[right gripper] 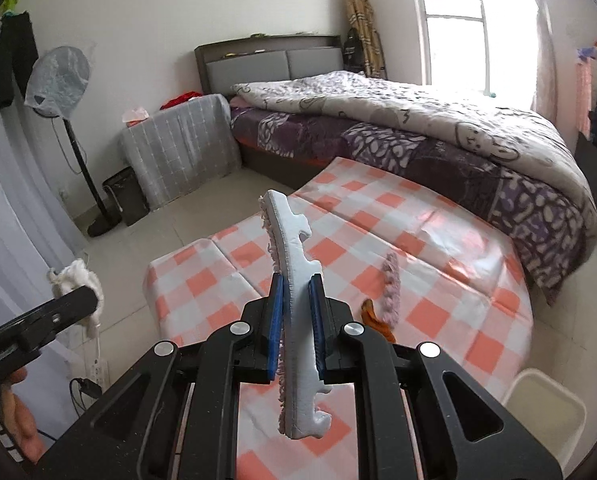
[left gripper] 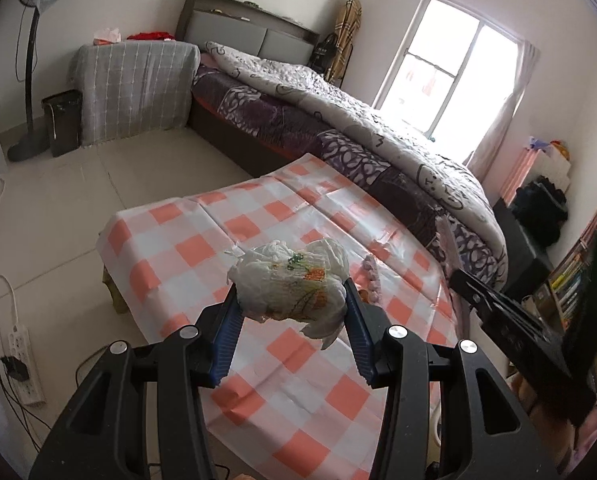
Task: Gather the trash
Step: 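Carry the foam strip over the white bin and open the right gripper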
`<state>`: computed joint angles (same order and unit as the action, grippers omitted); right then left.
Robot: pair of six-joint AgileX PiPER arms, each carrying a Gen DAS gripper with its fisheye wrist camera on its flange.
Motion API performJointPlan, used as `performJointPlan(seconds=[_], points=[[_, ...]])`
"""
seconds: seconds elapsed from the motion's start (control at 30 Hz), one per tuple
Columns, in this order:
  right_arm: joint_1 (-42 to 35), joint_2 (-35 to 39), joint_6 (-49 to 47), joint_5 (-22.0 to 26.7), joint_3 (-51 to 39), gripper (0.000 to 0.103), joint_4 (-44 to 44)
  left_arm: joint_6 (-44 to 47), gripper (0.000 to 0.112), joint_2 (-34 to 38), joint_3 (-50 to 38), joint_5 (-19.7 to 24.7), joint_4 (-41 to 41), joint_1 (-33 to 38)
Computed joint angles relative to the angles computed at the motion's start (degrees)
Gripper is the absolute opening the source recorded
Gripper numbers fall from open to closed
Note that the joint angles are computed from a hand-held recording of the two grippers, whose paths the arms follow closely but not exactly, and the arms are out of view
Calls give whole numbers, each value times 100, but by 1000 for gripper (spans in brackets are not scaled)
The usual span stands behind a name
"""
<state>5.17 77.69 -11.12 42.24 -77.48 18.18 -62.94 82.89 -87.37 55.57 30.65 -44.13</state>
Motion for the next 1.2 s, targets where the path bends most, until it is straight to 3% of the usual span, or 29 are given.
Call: performJointPlan(seconds=[0.23, 0.37, 0.77, 0.87, 0.93, 1.0, 1.1, 1.2], points=[[-362, -729, 565, -243, 889, 12, -202, -135, 48, 33, 43, 24, 295, -286], [-929, -943, 987, -211, 1214, 12, -336, -120, 48, 11, 90, -5, 270, -330], [-3322, -558, 1592, 493, 1359, 15, -477, -218, 48, 27, 145, 65, 435, -598], [-3720, -376, 1668, 634, 1347, 33, -392, -196, 48, 0, 174, 6, 355, -572], [-3823, -412, 1845, 560, 1383, 61, -466, -227, 48, -3, 160, 14, 344, -606], [-3871, -539, 1867, 475, 1416, 65, -462, -247, 48, 27, 113, 16, 338, -653], [-3957, -731, 1895, 387, 1429, 84, -536, -218, 48, 144, -7, -4, 326, -738], [-4347, -794, 1508, 482, 1348, 94, -134, -150, 48, 326, -164, -85, 226, -824]])
